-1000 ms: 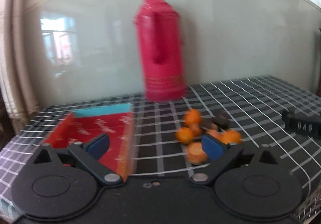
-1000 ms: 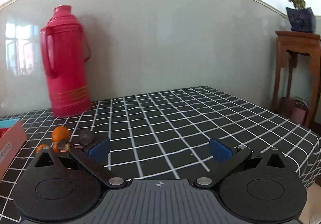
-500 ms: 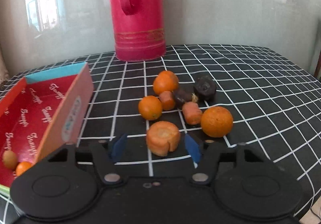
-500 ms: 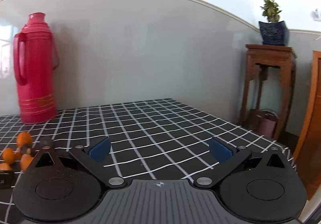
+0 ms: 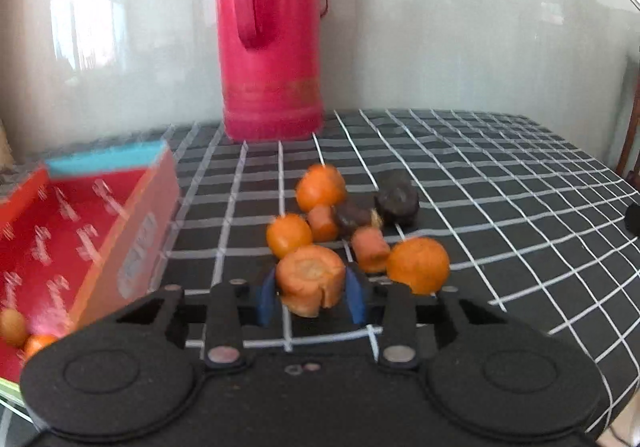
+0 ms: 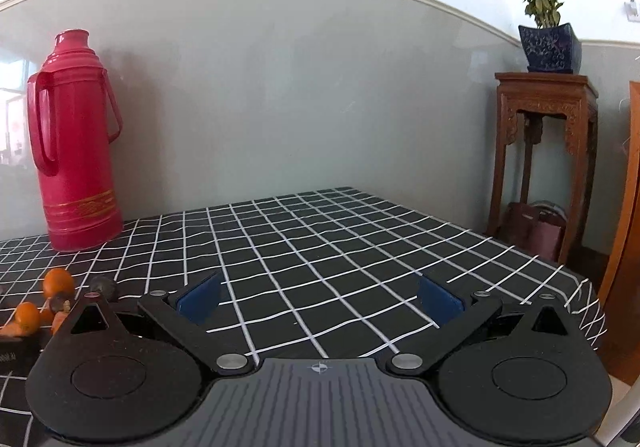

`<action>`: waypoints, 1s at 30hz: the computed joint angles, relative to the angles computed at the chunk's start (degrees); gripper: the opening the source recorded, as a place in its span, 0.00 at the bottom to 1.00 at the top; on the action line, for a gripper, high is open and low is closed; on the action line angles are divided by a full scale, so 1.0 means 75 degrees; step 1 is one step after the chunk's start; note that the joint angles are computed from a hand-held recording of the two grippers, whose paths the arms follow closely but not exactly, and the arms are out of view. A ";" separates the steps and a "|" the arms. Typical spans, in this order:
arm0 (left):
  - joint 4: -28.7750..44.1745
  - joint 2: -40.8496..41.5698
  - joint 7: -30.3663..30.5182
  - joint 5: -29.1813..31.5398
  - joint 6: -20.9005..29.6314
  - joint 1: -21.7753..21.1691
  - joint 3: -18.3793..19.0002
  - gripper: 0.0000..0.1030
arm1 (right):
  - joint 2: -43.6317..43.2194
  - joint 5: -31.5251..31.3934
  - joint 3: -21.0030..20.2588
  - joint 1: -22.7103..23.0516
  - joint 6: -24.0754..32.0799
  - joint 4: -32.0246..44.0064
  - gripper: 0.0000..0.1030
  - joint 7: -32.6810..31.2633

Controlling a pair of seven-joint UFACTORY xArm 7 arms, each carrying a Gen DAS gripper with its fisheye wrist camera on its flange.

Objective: Organize fruits
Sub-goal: 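Drop the carrot piece into the box from the left gripper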

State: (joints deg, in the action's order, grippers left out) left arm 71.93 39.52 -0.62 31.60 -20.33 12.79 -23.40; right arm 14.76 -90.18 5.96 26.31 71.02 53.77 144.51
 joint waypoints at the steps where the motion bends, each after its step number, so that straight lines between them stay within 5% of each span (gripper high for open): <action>1: -0.0131 -0.0131 0.0077 -0.0221 -0.0348 -0.0238 0.0321 0.26 | 0.0006 -0.0034 -0.0001 -0.0007 -0.0056 0.0019 1.00 0.0023; 5: -0.0486 -0.0506 0.0226 -0.1032 -0.1398 -0.1068 0.1478 0.27 | 0.0129 -0.0179 -0.0014 -0.0025 -0.0331 0.0215 1.00 -0.0014; 10: -0.0528 -0.0715 0.0298 -0.1954 -0.1639 -0.1570 0.2310 0.27 | 0.0403 -0.0347 -0.0061 0.0029 -0.0659 0.0617 1.00 -0.0181; 19: 0.0317 -0.0538 0.0576 -0.3715 -0.0035 -0.2034 0.3159 0.27 | 0.0938 -0.0709 -0.0250 0.0179 -0.1276 0.1357 1.00 -0.0595; 22: 0.0611 -0.0508 0.0435 -0.3551 0.0844 -0.1332 0.2537 0.27 | 0.1079 -0.0760 -0.0313 0.0226 -0.1430 0.1558 1.00 -0.0674; 26: 0.0664 -0.0533 0.0460 -0.3653 0.1120 -0.1278 0.2537 0.28 | 0.1188 -0.0850 -0.0380 0.0282 -0.1605 0.1705 1.00 -0.0703; 29: 0.0655 -0.0547 0.0491 -0.3715 0.1217 -0.1260 0.2522 0.38 | 0.1276 -0.0913 -0.0412 0.0295 -0.1779 0.1834 1.00 -0.0750; 30: 0.0670 -0.0546 0.0488 -0.3743 0.1254 -0.1254 0.2520 0.54 | 0.1297 -0.0944 -0.0427 0.0299 -0.1834 0.1860 1.00 -0.0758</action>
State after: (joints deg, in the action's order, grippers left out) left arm 76.95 35.43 3.04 3.52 -10.93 3.38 -4.50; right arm 24.49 -97.25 2.76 28.56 57.26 67.72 138.83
